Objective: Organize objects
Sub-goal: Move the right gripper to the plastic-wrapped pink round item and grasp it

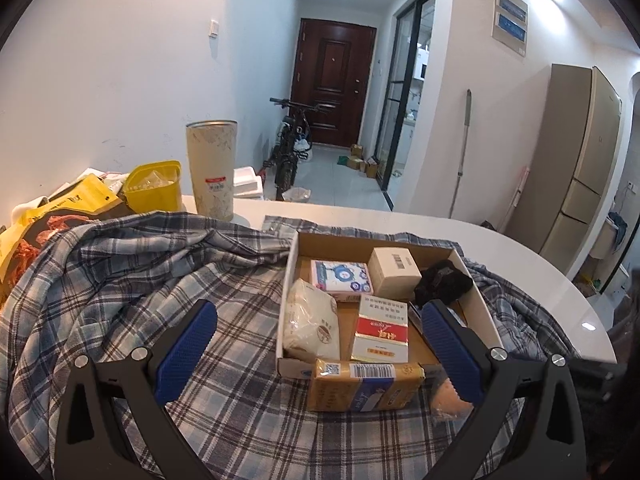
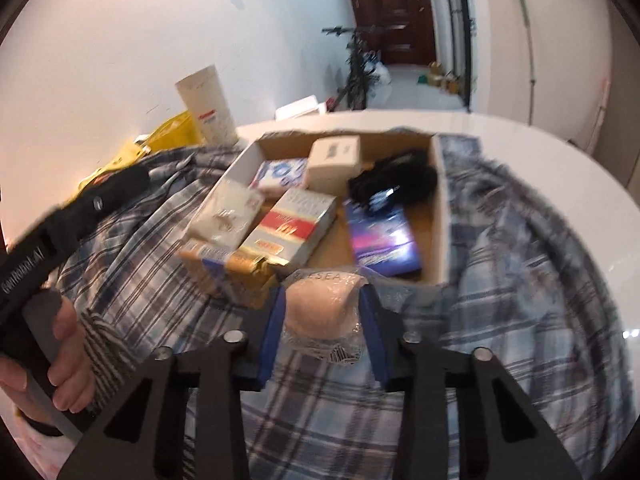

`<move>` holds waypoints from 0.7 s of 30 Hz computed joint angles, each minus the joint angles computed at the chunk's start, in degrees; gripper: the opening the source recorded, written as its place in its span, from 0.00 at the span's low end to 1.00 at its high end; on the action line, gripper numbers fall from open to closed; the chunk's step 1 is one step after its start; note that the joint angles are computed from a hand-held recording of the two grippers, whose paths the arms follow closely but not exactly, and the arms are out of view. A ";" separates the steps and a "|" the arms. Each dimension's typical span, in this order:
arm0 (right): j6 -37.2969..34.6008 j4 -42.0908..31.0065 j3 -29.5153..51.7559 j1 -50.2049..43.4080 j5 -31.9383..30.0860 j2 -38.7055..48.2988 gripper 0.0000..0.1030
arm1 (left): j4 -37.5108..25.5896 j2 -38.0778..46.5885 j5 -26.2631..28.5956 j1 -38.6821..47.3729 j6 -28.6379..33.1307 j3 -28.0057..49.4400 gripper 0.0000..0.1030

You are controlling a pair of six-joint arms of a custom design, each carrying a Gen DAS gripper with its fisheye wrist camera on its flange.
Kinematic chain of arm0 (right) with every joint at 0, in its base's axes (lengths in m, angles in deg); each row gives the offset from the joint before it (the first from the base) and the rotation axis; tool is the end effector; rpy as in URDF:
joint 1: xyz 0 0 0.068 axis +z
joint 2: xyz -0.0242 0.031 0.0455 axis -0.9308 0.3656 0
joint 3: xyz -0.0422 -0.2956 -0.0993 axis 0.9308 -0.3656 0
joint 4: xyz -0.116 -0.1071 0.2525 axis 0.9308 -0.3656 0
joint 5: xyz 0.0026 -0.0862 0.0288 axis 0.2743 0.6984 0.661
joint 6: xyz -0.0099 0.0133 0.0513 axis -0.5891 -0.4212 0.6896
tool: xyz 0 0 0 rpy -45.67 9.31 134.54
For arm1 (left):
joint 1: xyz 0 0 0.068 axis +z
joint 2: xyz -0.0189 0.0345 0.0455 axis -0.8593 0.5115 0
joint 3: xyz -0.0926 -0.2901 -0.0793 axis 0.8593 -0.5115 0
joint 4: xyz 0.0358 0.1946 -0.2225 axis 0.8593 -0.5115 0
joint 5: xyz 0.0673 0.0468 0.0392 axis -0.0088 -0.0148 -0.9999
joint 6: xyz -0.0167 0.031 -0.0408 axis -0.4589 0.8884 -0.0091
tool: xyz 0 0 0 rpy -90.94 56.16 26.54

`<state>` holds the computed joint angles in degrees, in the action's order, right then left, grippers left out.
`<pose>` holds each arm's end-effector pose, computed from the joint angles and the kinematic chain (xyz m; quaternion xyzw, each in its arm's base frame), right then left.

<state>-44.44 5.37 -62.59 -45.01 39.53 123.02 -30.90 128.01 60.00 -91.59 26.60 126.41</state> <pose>0.2634 0.1039 0.0646 0.1368 0.9180 0.0521 0.3685 0.3463 -0.2208 0.1080 0.1930 0.8594 -0.1774 0.4391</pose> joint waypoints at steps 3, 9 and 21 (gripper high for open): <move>-0.90 0.41 -2.15 -0.80 2.89 -3.68 0.18 | -3.29 1.07 2.12 0.03 0.27 1.81 1.00; -2.40 -0.27 -3.27 -1.81 1.66 -5.28 0.34 | -9.21 3.53 3.28 -0.40 0.53 5.33 1.00; 0.99 0.31 -1.61 4.95 -2.19 3.23 0.83 | -7.86 2.38 3.98 0.33 0.34 4.18 1.00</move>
<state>-43.45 5.68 -64.21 -40.05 37.33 126.25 -38.77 130.39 63.98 -91.27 26.94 130.59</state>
